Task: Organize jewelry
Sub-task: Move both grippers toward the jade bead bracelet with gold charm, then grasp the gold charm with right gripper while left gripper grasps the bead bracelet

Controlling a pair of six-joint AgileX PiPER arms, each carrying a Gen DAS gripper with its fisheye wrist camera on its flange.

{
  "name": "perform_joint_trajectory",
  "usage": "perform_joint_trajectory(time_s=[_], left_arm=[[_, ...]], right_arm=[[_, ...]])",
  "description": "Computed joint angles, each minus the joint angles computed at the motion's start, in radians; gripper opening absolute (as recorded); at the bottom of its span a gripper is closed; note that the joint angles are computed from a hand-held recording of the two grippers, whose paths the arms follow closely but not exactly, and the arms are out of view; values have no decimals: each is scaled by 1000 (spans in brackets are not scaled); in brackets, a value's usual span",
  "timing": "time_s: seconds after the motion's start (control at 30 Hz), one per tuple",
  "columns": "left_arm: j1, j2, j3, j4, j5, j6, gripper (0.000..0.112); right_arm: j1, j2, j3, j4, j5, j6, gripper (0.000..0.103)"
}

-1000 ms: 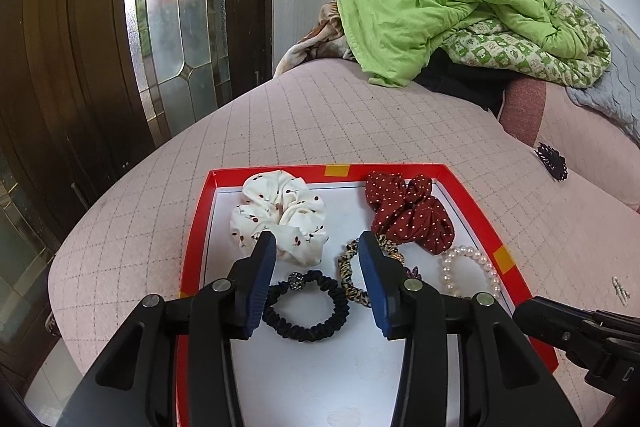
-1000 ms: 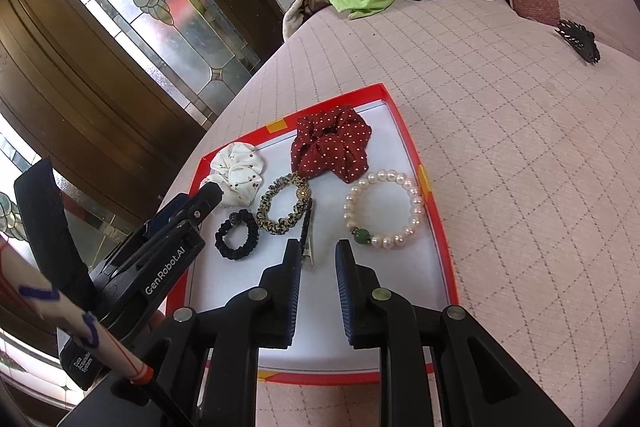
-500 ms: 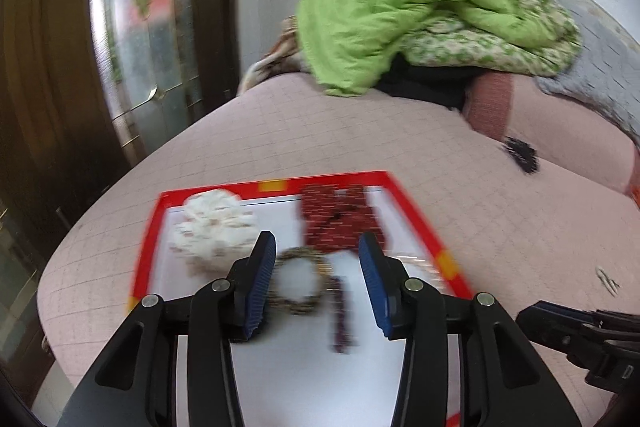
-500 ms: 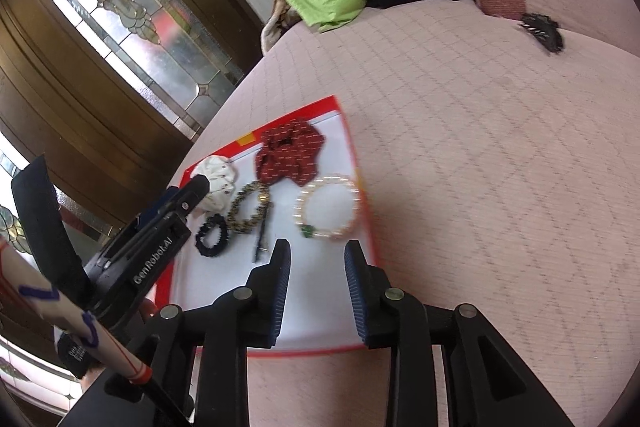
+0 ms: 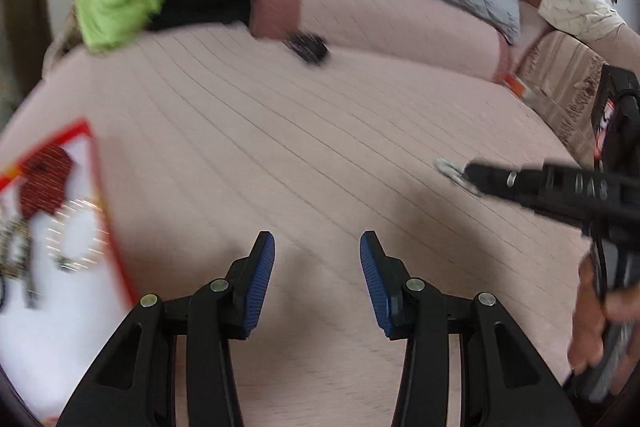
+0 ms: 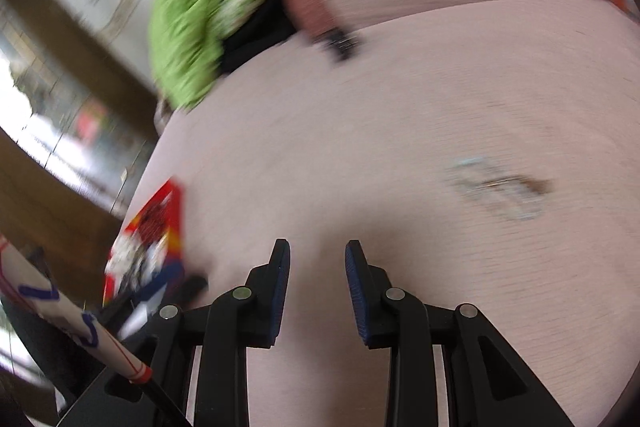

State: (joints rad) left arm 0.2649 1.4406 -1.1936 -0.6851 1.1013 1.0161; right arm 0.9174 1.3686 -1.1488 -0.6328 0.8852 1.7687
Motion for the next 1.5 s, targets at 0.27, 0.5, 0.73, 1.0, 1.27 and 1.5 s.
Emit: perform_joint_trajectory(time_s=[0.27,0.5,0.73,1.0,1.27,1.5], left_arm=[[-118,2,24,79,-104,-95,43],[-134,17,13,98,-118,-113,43],[-136,43,-20,94,-115,-147,43],[-161,58,-31,103,-112,-175,43],[-177,52,-16,123,-132,-175,43],[-191,50,-2,138,-148,-178,43]], right_arm=[[-183,-236,324,81,-122,88,31],[-246,-105,244,110,-174,-72,30],[-233,-150,249,90,-429,-182,26],[-261,-192,280,62,-87,-72,28],[-309,-167,306,113,-146,-113,28],[-243,49,72,98,74,-298,25]])
